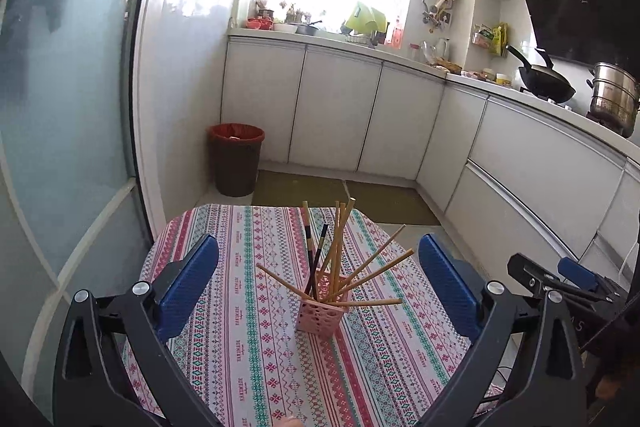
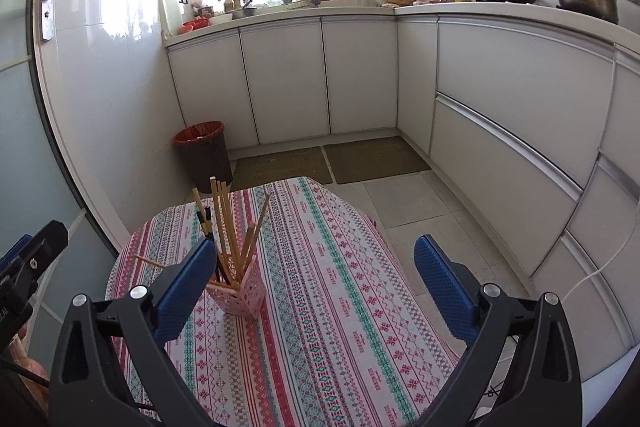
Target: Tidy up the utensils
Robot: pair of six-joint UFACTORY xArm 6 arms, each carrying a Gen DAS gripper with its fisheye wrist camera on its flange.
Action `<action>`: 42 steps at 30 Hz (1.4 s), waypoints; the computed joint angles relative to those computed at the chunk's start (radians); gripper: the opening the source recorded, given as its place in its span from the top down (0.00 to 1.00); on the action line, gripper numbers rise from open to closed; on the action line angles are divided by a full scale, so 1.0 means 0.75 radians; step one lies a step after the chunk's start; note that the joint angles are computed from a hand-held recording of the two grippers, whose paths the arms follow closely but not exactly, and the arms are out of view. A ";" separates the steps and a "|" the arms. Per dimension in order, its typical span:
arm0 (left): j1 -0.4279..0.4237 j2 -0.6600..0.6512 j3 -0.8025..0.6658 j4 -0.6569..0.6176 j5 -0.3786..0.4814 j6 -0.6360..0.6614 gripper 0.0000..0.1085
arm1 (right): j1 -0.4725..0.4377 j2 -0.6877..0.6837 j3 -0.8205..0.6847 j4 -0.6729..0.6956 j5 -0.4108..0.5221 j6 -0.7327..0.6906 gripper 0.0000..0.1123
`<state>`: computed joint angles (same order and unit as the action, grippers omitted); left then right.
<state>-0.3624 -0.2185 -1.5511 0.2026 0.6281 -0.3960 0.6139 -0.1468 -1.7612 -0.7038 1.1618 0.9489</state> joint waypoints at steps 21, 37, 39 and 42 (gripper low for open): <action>-0.075 -0.041 -0.035 0.196 0.149 -0.112 0.11 | 0.119 -0.059 -0.014 -0.038 0.178 0.022 0.14; -0.100 -0.041 -0.042 0.248 0.183 -0.121 0.11 | 0.102 -0.069 -0.010 -0.001 0.160 0.005 0.14; -0.100 -0.042 -0.041 0.239 0.188 -0.117 0.11 | 0.102 -0.069 -0.009 0.005 0.161 0.004 0.14; -0.101 -0.038 -0.045 0.223 0.190 -0.107 0.11 | 0.092 -0.071 -0.004 0.025 0.156 0.002 0.14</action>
<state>-0.4381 -0.2471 -1.5849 0.3700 0.7705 -0.4761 0.6826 -0.2004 -1.7645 -0.6850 1.2786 0.9504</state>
